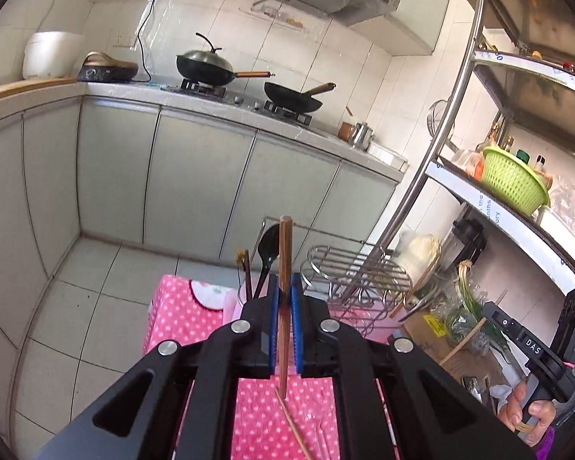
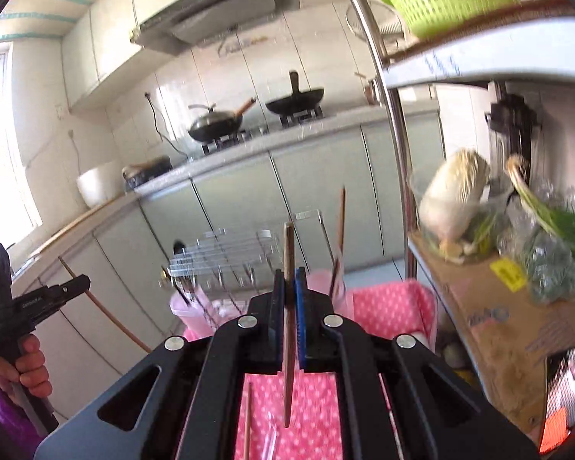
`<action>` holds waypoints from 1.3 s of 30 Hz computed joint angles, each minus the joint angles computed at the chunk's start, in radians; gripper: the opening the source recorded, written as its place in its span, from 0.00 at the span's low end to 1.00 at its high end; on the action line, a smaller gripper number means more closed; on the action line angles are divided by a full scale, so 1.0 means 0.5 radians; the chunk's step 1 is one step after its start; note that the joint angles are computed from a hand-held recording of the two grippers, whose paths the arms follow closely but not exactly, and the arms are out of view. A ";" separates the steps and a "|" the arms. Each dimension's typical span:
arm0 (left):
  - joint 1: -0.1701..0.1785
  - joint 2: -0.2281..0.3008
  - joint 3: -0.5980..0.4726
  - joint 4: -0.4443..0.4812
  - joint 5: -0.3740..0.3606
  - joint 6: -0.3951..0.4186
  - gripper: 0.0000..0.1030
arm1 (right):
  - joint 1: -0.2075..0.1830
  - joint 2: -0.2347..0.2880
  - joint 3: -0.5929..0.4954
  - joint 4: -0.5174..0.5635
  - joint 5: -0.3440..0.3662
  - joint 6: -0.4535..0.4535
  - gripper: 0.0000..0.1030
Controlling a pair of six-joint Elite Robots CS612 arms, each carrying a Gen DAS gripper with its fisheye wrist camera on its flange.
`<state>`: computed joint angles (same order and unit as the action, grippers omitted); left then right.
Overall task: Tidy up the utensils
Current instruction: 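Lift and drop the wooden chopstick into the pink cup while the right tool drops its chopstick in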
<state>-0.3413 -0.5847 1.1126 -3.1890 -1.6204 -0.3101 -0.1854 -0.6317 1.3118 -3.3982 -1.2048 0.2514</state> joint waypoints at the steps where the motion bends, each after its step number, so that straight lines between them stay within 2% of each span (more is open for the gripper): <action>1: -0.001 0.001 -0.017 -0.010 0.020 0.003 0.05 | -0.001 0.004 -0.025 -0.009 0.005 0.011 0.05; 6: -0.003 0.019 -0.134 -0.006 0.110 0.007 0.05 | 0.001 0.035 -0.173 -0.060 -0.049 0.053 0.05; 13: 0.009 0.097 -0.350 0.026 0.145 -0.031 0.05 | 0.008 0.090 -0.346 -0.127 -0.143 0.109 0.05; 17: 0.005 0.160 -0.467 0.063 0.239 0.014 0.05 | 0.028 0.138 -0.447 -0.135 -0.273 0.051 0.05; 23: -0.002 0.273 -0.643 0.271 0.284 0.076 0.05 | 0.054 0.230 -0.595 0.014 -0.366 -0.044 0.05; 29: 0.005 0.363 -0.767 0.508 0.254 0.078 0.05 | 0.062 0.279 -0.657 0.238 -0.345 -0.079 0.05; 39: -0.008 0.416 -0.799 0.675 0.256 0.072 0.06 | 0.077 0.296 -0.613 0.408 -0.307 -0.128 0.05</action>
